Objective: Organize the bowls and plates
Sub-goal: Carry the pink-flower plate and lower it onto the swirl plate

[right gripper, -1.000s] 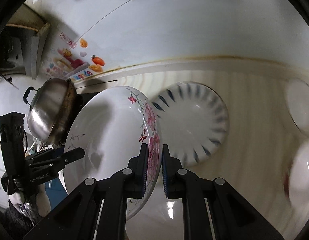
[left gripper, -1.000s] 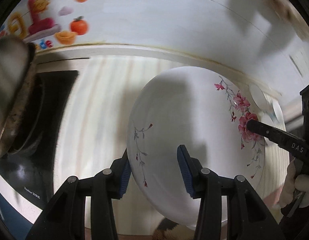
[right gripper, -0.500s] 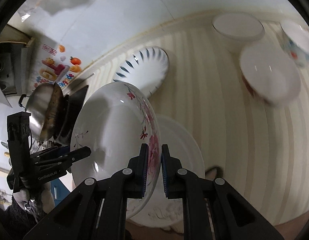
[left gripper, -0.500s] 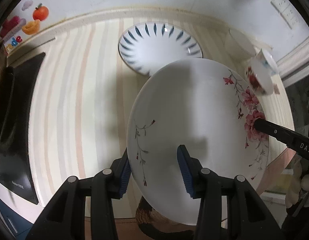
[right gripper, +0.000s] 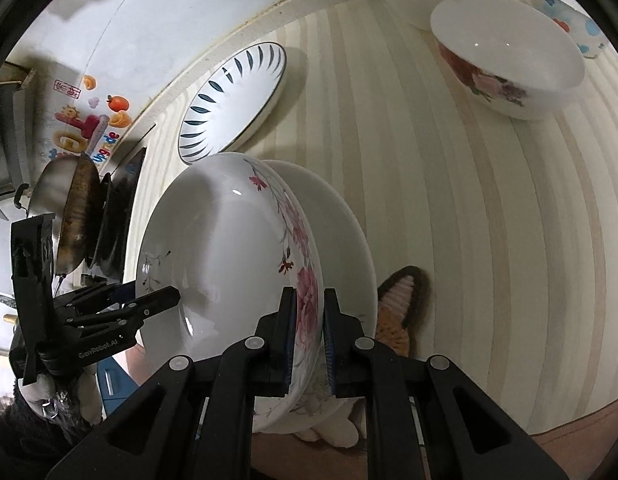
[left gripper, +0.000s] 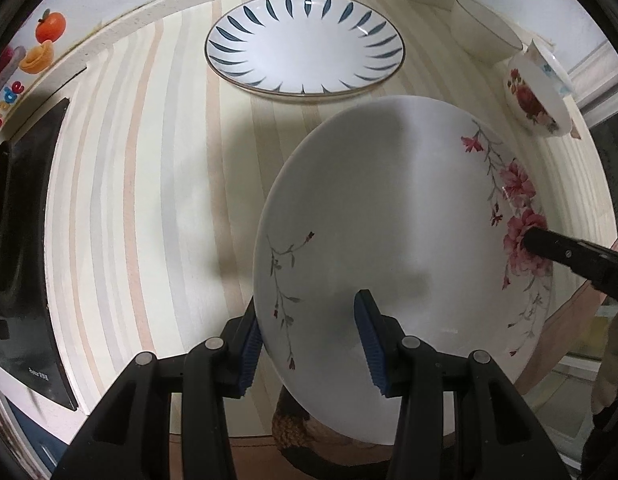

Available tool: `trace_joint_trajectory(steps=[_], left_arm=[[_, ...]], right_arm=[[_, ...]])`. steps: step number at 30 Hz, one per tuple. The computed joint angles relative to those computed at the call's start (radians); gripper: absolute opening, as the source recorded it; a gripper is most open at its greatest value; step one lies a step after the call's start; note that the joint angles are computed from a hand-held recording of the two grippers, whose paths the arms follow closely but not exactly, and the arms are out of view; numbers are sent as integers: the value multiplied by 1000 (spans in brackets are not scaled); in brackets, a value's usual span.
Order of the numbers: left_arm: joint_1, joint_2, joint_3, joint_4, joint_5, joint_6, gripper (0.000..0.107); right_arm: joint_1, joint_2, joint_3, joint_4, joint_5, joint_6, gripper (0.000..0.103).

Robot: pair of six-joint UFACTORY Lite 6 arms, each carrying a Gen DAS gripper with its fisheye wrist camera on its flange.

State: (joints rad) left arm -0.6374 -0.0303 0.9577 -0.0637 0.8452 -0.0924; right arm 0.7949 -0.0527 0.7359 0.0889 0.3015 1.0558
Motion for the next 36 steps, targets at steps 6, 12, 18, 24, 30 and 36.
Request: trace_joint_trajectory(steps=[6, 12, 18, 24, 30, 36], left_arm=[[-39, 21, -4, 32, -15, -47, 42], [-99, 36, -40, 63, -64, -106, 42], [-145, 40, -61, 91, -84, -166, 42], [-120, 13, -79, 80, -73, -142, 42], [-98, 10, -47, 68, -28, -123, 41], [-91, 15, -31, 54, -15, -123, 42]], right_arm=[[-12, 4, -1, 7, 9, -11, 14], [-17, 13, 13, -19, 45, -4, 14], [-27, 6, 20, -10, 85, -35, 14], [-17, 38, 78, 0, 161, -65, 16], [-22, 47, 99, 37, 202, -73, 17], [-53, 37, 111, 70, 260, -62, 17]])
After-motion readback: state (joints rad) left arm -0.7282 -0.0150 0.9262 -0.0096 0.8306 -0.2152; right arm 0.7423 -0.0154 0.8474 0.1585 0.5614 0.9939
